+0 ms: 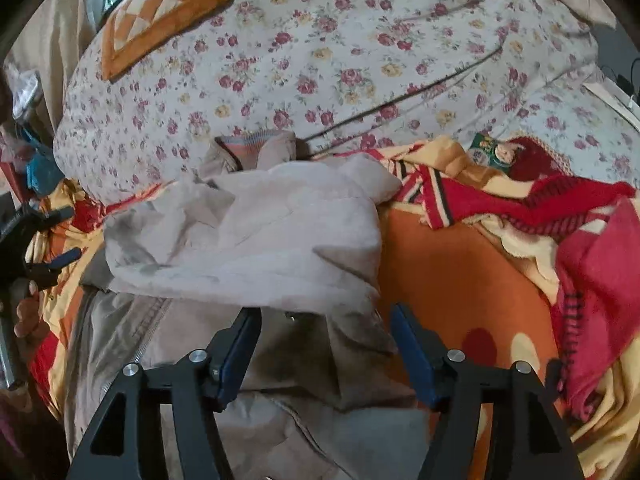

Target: Fold large clothes

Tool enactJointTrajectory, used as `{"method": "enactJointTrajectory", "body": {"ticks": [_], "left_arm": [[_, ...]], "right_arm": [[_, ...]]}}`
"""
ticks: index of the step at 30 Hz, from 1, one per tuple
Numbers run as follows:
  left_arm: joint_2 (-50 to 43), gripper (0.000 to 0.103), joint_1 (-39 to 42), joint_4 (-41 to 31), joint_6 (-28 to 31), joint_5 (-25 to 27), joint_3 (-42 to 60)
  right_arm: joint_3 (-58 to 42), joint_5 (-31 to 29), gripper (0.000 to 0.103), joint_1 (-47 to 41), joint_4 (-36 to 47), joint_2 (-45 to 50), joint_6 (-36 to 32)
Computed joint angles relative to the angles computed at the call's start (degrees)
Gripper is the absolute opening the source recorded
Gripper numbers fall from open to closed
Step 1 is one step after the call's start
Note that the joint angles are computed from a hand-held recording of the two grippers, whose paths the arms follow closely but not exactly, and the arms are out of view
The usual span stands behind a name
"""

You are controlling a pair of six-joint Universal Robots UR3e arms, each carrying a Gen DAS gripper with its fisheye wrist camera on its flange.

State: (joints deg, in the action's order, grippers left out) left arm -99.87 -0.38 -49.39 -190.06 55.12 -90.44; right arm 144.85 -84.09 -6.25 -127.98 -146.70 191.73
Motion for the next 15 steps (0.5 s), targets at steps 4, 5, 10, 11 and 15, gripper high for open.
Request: {"method": "enactJointTrajectory", "body": {"ticks": [4,5,10,11,15], "left_arm": [[-7.6,0.086,-5.4,-1.4,-4.8,5.8,6.5],[-9.2,0.086,-6.0,-1.1,-5.9,5.7,7.4],[-16.6,0.003,-8.6,-3.0,-7.4,4.5,18.6],[-16.1,0.003,-8.6,-2.7,-7.5,4.5,19.6],[-6.0,0.003,-3.8,4.3,-4.3,-1.5,15.3]], "right_arm": [[0.6,-2.1,0.066,0.3,-0.2,0.1,0.3],[0.8,-1.7,0.068,-0.6,0.3,-0.1,-0.2],[1.4,-0.4,0.042,-2.5,-5.4,8.5,-2.1],[0.8,-3.8,0.017,-0.1,-9.1,12.6,-0.3],[-0.8,-6.5,0.017,-0.7,-11.0,8.9,2.9]]}}
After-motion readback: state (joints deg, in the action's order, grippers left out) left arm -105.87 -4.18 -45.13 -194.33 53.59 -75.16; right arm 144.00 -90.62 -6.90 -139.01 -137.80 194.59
